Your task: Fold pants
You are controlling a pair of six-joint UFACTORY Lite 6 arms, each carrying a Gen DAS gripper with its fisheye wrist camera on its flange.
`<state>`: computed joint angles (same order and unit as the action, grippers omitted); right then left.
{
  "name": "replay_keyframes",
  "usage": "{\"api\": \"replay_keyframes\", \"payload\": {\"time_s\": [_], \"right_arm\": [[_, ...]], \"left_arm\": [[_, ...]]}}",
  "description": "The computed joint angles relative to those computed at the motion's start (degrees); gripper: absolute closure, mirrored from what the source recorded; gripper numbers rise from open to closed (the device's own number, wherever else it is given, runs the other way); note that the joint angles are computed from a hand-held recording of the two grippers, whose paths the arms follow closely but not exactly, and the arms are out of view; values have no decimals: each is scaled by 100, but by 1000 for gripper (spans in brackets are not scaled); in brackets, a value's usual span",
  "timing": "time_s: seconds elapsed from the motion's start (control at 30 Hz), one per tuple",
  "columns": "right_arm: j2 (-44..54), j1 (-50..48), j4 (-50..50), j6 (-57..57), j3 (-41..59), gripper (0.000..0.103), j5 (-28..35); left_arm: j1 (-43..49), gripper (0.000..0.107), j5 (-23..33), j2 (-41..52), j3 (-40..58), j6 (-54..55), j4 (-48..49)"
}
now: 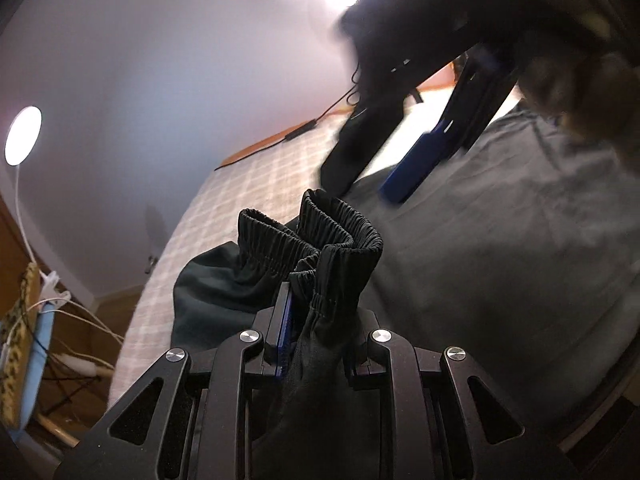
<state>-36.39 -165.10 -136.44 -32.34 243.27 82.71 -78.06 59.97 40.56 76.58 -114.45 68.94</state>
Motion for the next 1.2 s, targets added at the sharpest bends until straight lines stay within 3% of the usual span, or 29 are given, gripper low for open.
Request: {"api": "replay_keyframes", "payload": {"time_s": [0.1,0.3,0.5,0.57,0.6,0.67,0.77,0.97,1.07,1.2], "right_arm": [[-591,36,433,291,-480,48,174],[-934,184,368,651,-759,48,96],[-950,-53,415,558,-523,48,44],[-1020,-138,553,582,-531,48,48],[-1028,-180,590,577,-522,48,58],[-978,-221,634,568,-440,48,23],[-845,-272,639,499,-279,48,16],[-826,-358,650,518,-163,48,-14],[-851,-349,660,521,-163,48,-37],[-832,-327,646,523,-128,48,-78]], "left_arm": [[-1,84,-222,227,307,149,77],[-247,51,-1022,-580,-699,-632,561],[-433,51,-1246,-1997,-2259,-2053,1097],[-242,59,-1291,-2191,-2411,-2243,1287],[4,72,-1475,-2309,-2546,-2378,1546],[287,86,-1786,-2198,-2407,-2371,1699],[664,87,-2414,-1948,-2282,-2375,2150],[766,83,-2445,-1277,-1659,-1700,1735],[677,94,-2349,-1177,-1586,-1587,1855],[702,99,-2459,-1415,-1856,-2042,2245]]}}
